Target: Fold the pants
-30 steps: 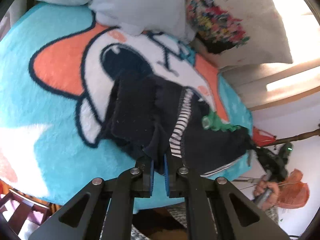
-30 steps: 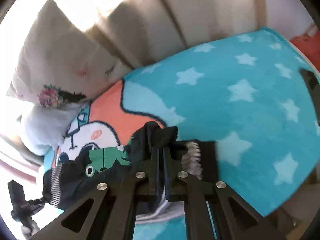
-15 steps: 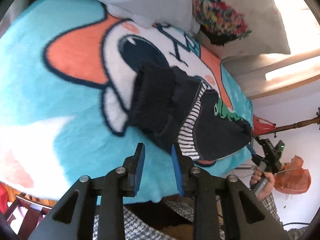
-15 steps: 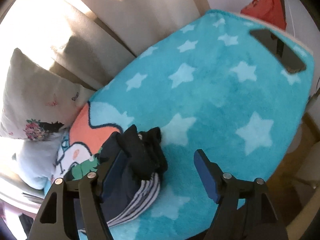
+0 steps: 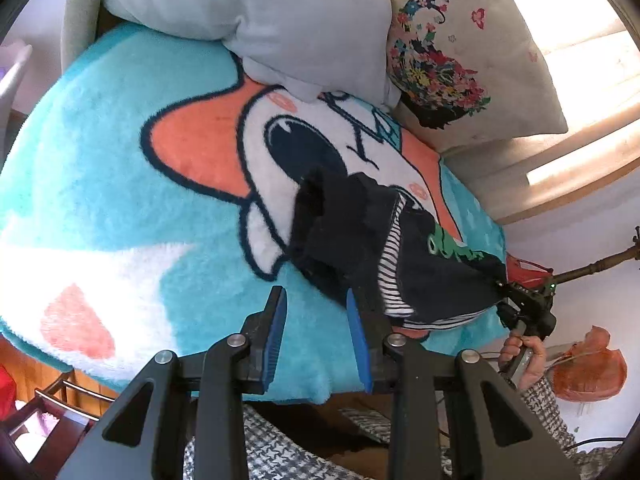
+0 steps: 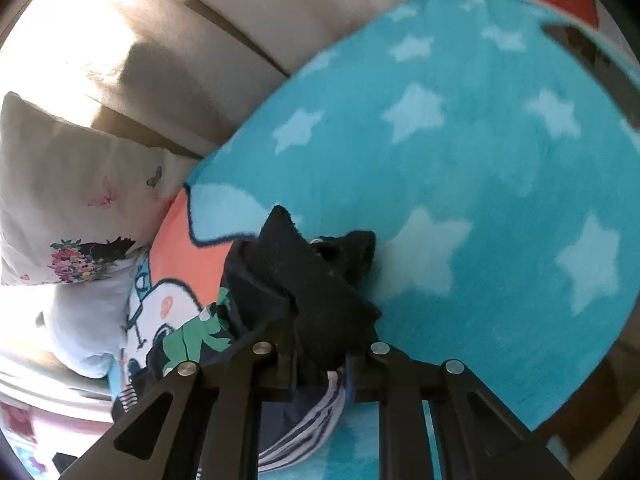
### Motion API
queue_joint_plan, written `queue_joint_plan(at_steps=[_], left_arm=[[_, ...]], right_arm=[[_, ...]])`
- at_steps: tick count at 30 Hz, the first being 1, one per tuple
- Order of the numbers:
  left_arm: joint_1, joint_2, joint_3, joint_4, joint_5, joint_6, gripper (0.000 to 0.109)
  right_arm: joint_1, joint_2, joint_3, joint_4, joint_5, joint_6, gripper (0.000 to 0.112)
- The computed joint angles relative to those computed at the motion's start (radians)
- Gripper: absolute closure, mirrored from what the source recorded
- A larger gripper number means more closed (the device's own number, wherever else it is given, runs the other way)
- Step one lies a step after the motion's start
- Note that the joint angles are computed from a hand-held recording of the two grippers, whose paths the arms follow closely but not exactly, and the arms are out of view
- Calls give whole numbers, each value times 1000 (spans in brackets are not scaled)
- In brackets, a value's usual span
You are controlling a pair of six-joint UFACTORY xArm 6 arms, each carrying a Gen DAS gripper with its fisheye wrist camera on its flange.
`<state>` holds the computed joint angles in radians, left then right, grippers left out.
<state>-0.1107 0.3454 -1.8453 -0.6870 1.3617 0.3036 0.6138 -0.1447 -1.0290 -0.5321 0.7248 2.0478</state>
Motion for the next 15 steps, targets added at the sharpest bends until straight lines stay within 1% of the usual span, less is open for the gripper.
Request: queue_joint_plan(at_steps=[2, 5, 7, 8, 9, 10, 12, 14, 15], left_arm=[[-2, -3, 2, 8, -20, -3, 80], [-7, -2, -2, 24, -35, -8, 79], [-20, 8, -20, 60, -43, -15, 79], [-25, 15, -32, 68, -43, -18, 79], [-30, 25, -50, 71, -41, -20, 79], [-35, 35, -71, 73, -38, -20, 79], [-51, 54, -112, 65, -39, -1, 77], [-74, 81, -166, 47, -36, 12, 70], [-86, 97, -192, 39, -33, 15, 69]], right_arm=[[0, -7, -13, 4, 54, -29, 96], [2, -17, -12, 13, 131, -36, 95], [-3, -16, -7, 48, 146, -79, 86], [-6, -13, -7, 66, 149, -101, 84], [-2, -16, -9, 70, 161, -104, 77], [8, -24, -17, 64, 190, -87, 68], [52, -41, -49, 8, 296, -10, 56], [103, -37, -122, -37, 465, 42, 56], [129, -18, -179, -52, 560, 47, 56]])
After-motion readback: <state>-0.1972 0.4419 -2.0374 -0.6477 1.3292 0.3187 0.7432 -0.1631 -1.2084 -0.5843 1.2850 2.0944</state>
